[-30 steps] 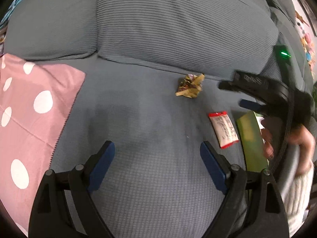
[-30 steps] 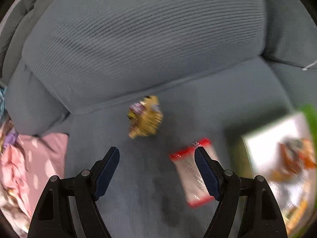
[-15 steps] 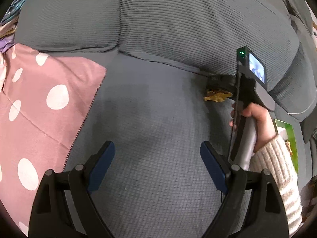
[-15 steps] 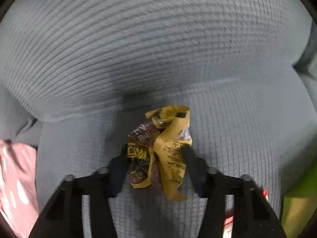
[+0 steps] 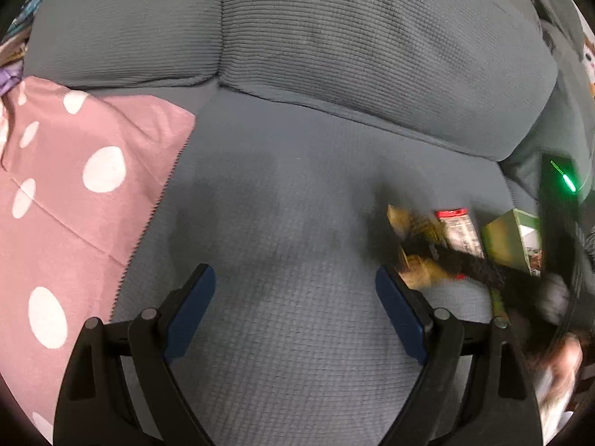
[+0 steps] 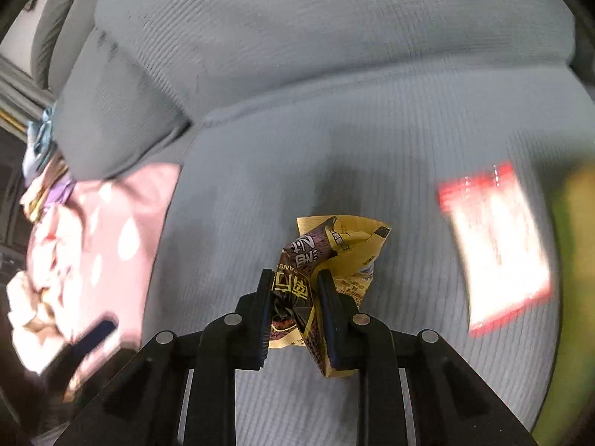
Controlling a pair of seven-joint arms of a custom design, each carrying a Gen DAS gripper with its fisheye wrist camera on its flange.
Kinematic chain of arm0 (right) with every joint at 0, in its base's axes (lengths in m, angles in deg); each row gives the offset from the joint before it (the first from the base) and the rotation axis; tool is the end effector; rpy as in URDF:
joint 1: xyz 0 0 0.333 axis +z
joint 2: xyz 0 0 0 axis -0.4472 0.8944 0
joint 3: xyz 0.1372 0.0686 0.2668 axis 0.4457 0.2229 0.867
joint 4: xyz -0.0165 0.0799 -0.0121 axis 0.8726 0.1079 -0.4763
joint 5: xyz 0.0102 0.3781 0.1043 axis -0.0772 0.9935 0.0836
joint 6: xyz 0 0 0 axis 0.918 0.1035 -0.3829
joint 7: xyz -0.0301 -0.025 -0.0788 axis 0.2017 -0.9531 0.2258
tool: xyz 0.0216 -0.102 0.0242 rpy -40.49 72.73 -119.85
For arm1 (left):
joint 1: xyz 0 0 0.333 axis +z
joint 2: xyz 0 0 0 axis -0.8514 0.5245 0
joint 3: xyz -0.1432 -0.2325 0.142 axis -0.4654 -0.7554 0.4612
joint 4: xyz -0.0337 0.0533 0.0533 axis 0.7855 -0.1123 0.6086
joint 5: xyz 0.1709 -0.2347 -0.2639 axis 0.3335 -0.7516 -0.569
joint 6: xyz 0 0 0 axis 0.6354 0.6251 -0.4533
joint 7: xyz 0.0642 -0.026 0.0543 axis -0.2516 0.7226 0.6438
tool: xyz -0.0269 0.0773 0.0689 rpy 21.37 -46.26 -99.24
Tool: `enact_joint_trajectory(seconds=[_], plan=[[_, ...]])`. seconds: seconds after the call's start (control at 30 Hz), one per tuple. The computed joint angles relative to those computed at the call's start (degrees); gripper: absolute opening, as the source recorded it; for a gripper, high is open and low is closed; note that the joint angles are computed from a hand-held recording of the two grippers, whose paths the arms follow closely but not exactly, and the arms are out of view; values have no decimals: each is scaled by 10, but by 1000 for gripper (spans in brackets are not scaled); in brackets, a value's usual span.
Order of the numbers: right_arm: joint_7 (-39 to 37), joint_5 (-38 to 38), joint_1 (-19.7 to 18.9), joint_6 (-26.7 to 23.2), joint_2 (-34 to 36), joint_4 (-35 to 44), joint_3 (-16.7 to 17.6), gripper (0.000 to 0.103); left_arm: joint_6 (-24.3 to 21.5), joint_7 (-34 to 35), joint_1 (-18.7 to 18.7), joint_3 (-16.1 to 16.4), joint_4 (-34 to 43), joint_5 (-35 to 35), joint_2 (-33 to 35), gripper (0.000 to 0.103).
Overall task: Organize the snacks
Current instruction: 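Lift the gold wrapper with the right tool and carry it over the box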
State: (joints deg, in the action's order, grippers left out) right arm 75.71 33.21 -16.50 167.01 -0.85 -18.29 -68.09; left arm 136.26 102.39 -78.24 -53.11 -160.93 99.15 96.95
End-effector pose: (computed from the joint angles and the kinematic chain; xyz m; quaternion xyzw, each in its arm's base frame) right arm 0.6943 0.1674 0.3670 -0.6566 0.6999 0.0113 0.2809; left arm 0.6689 -0.3485 0.4131 -0.7117 0.6506 -0.2378 0.1169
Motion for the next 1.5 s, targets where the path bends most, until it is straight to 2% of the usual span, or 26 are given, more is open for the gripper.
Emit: enact_joint_trajectory(seconds=[0.03, 0.07, 0.1, 0.17, 0.27, 0.33, 0.37, 0.4, 0.43, 0.47, 0.5, 0.57, 0.63, 0.73, 0.8, 0.9, 0.97, 1.0, 1.03, 1.1, 1.17, 1.23, 1.33, 1.5], plan=[[-17, 28, 2, -12, -25, -35, -2, 25, 0, 0, 1, -1, -1, -2, 0, 88], [-24, 33, -12, 3, -32, -51, 17, 25, 1, 2, 4, -4, -2, -8, 1, 88], [-38, 47, -16, 8, -48, -75, 21, 25, 4, 5, 8, -9, -7, -16, 0, 88], [-18, 32, -4, -9, -70, -106, 5, 25, 5, 16, 13, -18, -8, -31, 3, 88], [-23, 42, 0, 1, -97, -144, 4, 25, -6, 33, 11, -23, -4, -40, 7, 88], [-5, 25, 7, -2, -109, -155, -7, 28, 2, 42, 12, -29, -16, -49, 1, 88], [-14, 39, 0, 4, -119, -165, -6, 34, 8, 48, 14, -32, -23, -55, -2, 88], [-53, 92, -18, 16, -130, -179, 9, 46, 20, 54, 18, -37, -33, -62, -7, 88], [-71, 124, -24, 21, -133, -184, 15, 56, 32, 55, 18, -38, -46, -66, -14, 88], [-77, 146, -28, 28, -139, -193, 14, 70, 47, 63, 24, -44, -56, -76, -17, 88], [-78, 154, -25, 39, -144, -201, 11, 71, 55, 70, 27, -49, -64, -84, -20, 88], [-72, 147, -17, 63, -157, -219, 2, 71, 65, 95, 39, -68, -70, -112, -18, 88], [-105, 187, -25, 74, -161, -224, 10, 71, 63, 126, 50, -89, -65, -146, -6, 88], [-157, 258, -40, 46, -147, -209, 18, 71, 51, 175, 59, -117, -45, -192, 20, 87], [-140, 254, -35, 24, -127, -185, 12, 71, 37, 197, 57, -125, -24, -215, 40, 86], [-115, 237, -29, 8, -102, -165, 8, 71, 16, 223, 50, -131, 11, -240, 68, 75], [-96, 215, -25, 7, -100, -167, 3, 69, 10, 234, 43, -131, 28, -250, 83, 58], [-78, 196, -20, 8, -96, -166, -2, 66, 4, 246, 44, -139, 42, -262, 95, 52], [-73, 194, -22, 8, -89, -162, 0, 65, 4, 258, 47, -146, 47, -274, 101, 42], [-77, 205, -29, 11, -89, -164, 6, 58, 9, 259, 34, -135, 56, -274, 106, 40], [-81, 202, -32, 17, -98, -174, 7, 52, 8, 258, 17, -119, 66, -256, 106, 31], [-79, 206, -31, 27, -108, -185, 8, 52, 9, 261, 12, -118, 69, -252, 103, 30], [-95, 218, -31, 56, -135, -209, 10, 52, 53, 282, 15, -126, 39, -254, 80, 30], [-179, 277, -23, 149, -207, -263, 16, 52, 161, 315, 12, -143, -5, -244, 44, 30]])
